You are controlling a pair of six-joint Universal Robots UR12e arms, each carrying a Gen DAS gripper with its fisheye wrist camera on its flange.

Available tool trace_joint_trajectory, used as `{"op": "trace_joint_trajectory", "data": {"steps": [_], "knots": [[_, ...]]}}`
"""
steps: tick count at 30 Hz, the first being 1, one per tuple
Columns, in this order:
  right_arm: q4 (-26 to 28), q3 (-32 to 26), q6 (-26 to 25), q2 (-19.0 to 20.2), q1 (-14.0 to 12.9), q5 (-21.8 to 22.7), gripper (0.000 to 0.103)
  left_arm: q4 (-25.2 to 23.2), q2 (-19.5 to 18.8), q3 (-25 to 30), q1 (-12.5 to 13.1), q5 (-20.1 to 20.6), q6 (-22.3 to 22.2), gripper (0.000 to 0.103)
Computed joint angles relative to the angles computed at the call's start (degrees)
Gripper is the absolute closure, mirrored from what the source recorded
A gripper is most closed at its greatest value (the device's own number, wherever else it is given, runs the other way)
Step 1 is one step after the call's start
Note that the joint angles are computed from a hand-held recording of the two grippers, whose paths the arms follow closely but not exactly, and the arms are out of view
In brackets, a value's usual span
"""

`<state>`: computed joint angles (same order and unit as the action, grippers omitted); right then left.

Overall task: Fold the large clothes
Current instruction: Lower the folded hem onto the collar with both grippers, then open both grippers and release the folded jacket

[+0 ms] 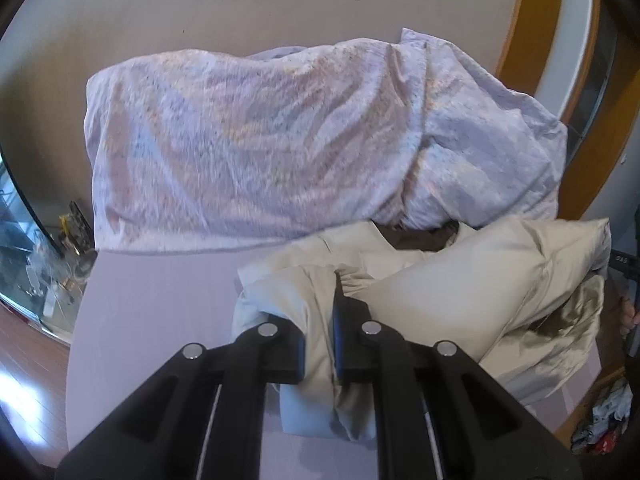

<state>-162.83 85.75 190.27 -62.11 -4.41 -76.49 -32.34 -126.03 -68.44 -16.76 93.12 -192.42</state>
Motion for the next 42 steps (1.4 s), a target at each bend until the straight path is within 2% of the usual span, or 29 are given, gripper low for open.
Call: {"op": "trace_joint_trajectory", "data": {"steps": [5,17,23,26,29,32,35,38,40,42], "knots": [[1.7,-4.0,6.1,2.8,0.1,-0.7,0.090,-3.2,-3.1,4.9,0.1,1.7,-1.8,0.092],[6.0,-11.7,15.7,8.6,0.4,-2.4,0.090,-9.1,-9.3,12.9,0.9,2.2,-6.5,0.092],[10.5,-16.1,19.9,11.8,0.2,-2.3,0.089,-13.6,-13.1,18.4,1.2,2.2,-9.7,0.090],[14.6,-18.6,22.6,13.6,-0.2,-0.9,0.084,-16.2,-15.0,21.3,1.3,2.2,-10.7,0.088],[16.6,-20.2,23.9,14.7,-0.4,-0.1,0.081,-17.9,-16.5,23.3,1.3,2.2,-11.8,0.088],[19.8,-22.5,22.4,15.9,-0.1,-1.3,0.079,-19.8,-17.8,25.1,1.4,2.1,-12.3,0.086],[22.0,-24.2,21.9,16.7,0.1,-1.8,0.075,-21.9,-18.9,27.0,1.4,1.7,-12.9,0.081],[24.1,-25.6,22.9,17.1,-0.3,0.2,0.069,-23.4,-19.7,28.6,1.6,0.7,-13.3,0.072],[21.9,-24.6,24.9,16.5,-1.2,3.7,0.061,-23.3,-19.6,28.7,1.8,-0.5,-13.5,0.065],[18.9,-23.1,26.7,15.6,-2.1,6.1,0.051,-21.6,-18.9,27.5,2.1,-1.9,-13.8,0.054]]}}
